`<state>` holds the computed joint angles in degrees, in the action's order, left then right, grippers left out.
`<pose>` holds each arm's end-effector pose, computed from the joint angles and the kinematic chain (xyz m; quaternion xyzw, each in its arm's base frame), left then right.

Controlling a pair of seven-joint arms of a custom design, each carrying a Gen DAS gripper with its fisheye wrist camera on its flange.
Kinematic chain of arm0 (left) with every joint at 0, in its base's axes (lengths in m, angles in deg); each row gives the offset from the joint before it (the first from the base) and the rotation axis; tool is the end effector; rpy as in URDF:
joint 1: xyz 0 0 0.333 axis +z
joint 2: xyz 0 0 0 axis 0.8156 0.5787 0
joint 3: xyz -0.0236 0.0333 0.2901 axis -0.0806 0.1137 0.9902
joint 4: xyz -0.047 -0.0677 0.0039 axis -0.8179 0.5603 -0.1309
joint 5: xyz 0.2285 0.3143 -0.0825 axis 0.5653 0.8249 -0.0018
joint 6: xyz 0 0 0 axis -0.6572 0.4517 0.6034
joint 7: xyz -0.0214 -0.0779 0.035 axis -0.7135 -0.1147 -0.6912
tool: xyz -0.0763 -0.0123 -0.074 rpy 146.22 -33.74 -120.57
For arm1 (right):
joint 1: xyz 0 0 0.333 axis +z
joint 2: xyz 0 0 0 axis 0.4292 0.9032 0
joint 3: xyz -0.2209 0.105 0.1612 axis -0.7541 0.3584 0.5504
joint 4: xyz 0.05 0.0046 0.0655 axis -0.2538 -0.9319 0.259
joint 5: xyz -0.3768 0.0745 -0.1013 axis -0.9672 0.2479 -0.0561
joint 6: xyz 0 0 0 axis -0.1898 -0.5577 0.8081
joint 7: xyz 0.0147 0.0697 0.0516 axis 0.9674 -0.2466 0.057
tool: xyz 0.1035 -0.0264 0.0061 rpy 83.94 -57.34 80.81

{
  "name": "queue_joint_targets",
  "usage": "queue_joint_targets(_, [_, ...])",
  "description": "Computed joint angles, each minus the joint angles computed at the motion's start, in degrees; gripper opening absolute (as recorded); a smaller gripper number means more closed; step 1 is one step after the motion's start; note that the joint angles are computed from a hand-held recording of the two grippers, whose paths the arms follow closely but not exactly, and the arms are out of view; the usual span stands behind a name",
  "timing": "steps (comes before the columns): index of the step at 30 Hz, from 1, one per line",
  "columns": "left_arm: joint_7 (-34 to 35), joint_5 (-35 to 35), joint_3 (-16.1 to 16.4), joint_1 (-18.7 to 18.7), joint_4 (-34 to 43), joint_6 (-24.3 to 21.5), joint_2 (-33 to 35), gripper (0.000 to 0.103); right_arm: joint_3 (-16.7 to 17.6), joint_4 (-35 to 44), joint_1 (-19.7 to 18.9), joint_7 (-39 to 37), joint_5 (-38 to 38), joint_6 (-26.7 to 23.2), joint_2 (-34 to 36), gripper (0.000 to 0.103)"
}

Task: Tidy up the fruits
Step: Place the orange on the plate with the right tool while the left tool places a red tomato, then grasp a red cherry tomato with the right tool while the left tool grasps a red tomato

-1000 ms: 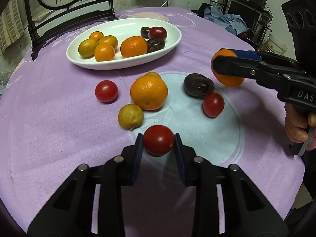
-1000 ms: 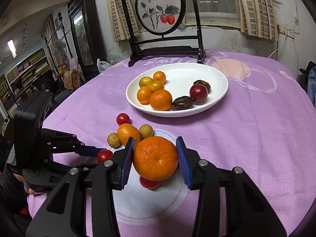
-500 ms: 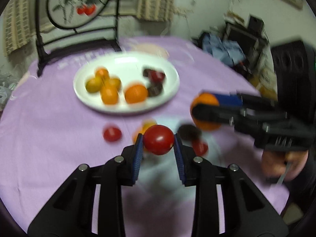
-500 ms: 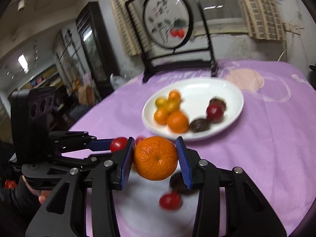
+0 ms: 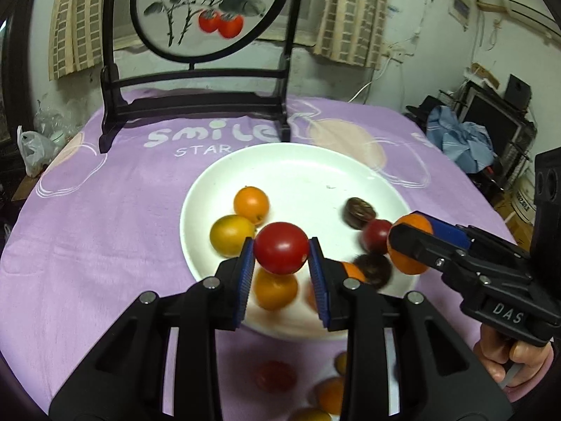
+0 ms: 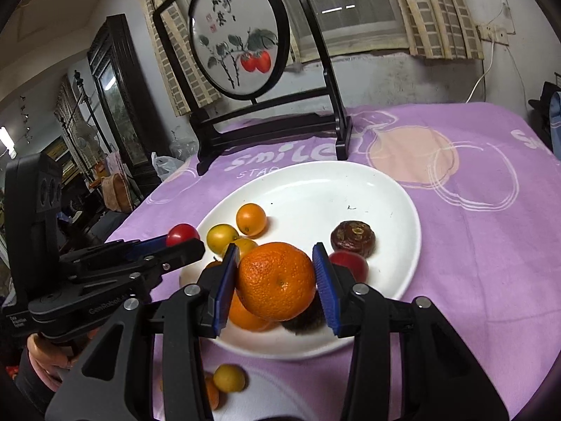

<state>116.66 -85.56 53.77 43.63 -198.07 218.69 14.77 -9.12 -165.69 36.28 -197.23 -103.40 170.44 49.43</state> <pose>0.5762 -0.2579 0.4777 -0.4079 0.8158 -0.3945 0.1116 0.4870 0.2440 0.4710 -0.5415 0.6974 -0.2287 0.4099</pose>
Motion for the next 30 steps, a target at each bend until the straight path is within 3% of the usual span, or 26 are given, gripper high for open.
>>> queue_joint_targets(3, [-4.17, 4.46, 0.46, -0.54, 2.00, -0.13, 2.48, 0.031, -0.63, 1.00, 1.04, -5.62, 4.46, -1.12, 1.55, 0.045])
queue_joint_targets(4, [-6.42, 6.73, 0.70, -0.86, 2.30, 0.24, 3.07, 0.036, -0.68, 1.01, 1.26, -6.47, 4.74, -1.44, 1.61, 0.048])
queue_joint_targets(5, [-8.11, 8.38, 0.77, -1.03, 1.78, 1.50, 3.05, 0.048, -0.64, 0.93, 1.28, -6.08, 4.11, -1.49, 1.36, 0.049])
queue_joint_targets(6, [-9.31, 9.47, 0.69, -1.10, 0.93, 3.39, 2.72, 0.080, -0.59, 0.77, 1.28, -5.69, 3.40, -1.20, 0.81, 0.050])
queue_joint_targets(7, [-10.50, 9.92, 0.49, -1.25, -0.89, 7.46, 1.80, 0.092, -0.51, 0.67, 1.18, -5.41, 2.85, -0.76, 0.31, 0.050])
queue_joint_targets(9, [-9.59, 8.65, -0.69, -0.57, -2.84, 11.18, 0.24, 0.092, 0.28, 0.57, 0.52, -2.73, -0.19, -0.57, -0.96, 0.050])
queue_joint_targets(13, [-6.08, 4.45, -1.22, -0.04, -4.98, 9.02, -3.08, 0.095, 1.45, -1.18, 0.79, -4.05, 0.91, -1.33, -3.80, 0.050])
queue_joint_targets(17, [-2.10, 2.69, 0.45, -1.95, -10.64, 11.32, -7.74, 0.098, 3.52, -3.90, 1.12, -7.21, 3.64, -3.04, -6.27, 0.050])
queue_joint_targets(21, [5.04, -3.81, 3.75, -5.33, -15.72, 13.33, -11.89, 0.101, 6.41, -7.52, 1.29, -8.62, 4.11, -6.43, -10.03, 0.050])
queue_joint_targets(25, [2.81, -1.84, 5.61, -6.18, -17.82, 12.81, -12.93, 0.101, 7.81, -11.13, 2.17, -9.79, 6.53, -7.61, -13.29, 0.050])
queue_joint_targets(30, [-3.03, 4.67, 6.77, -5.35, -20.21, 10.10, -14.23, 0.101, 8.57, -13.43, 4.75, -17.31, 16.97, -12.75, -15.41, 0.050])
